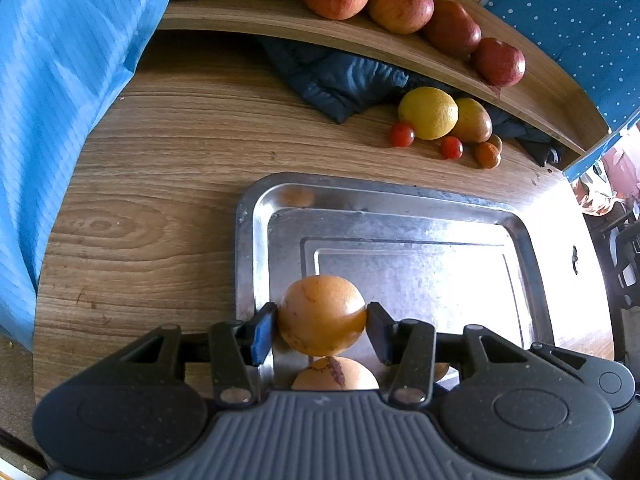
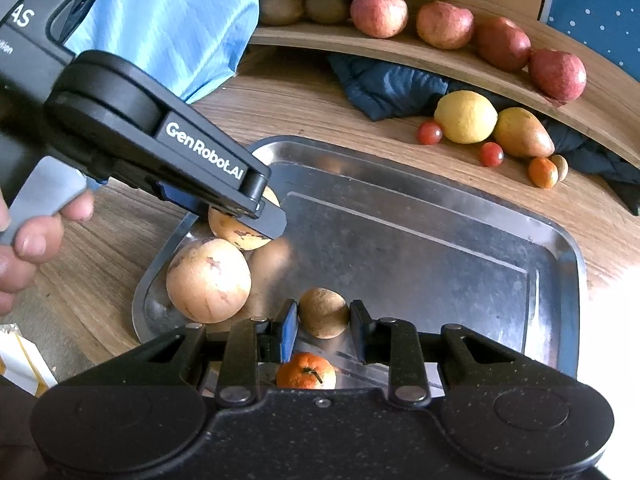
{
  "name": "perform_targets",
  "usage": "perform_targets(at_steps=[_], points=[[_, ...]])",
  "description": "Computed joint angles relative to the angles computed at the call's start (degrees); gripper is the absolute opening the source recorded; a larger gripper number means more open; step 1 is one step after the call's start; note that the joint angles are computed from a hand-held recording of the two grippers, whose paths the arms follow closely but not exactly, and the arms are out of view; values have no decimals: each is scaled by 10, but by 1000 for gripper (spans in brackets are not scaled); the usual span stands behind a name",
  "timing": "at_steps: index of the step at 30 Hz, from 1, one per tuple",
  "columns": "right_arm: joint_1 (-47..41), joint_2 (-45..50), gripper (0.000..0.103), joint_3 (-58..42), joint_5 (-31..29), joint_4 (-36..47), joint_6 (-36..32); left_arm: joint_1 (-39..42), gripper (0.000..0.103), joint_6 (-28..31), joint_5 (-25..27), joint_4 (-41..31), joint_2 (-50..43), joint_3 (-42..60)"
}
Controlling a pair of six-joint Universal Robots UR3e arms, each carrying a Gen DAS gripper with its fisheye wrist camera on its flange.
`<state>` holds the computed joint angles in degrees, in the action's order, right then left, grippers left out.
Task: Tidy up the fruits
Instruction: 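Open the left gripper to drop the orange fruit while the right releases the brown fruit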
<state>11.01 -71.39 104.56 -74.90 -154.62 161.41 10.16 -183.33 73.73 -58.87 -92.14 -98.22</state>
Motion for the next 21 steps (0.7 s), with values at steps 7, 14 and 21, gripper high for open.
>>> perform_targets(at_steps=[7, 14, 21], points=[[-1, -11, 31, 11, -2, -13, 4, -3, 55, -5, 6, -1, 11, 2], [-9, -35, 38, 36, 1, -34, 7, -7, 63, -14, 12, 3, 40, -7], [-26, -79, 44, 79, 12, -55, 12, -13, 68, -24, 25, 2, 78, -26]])
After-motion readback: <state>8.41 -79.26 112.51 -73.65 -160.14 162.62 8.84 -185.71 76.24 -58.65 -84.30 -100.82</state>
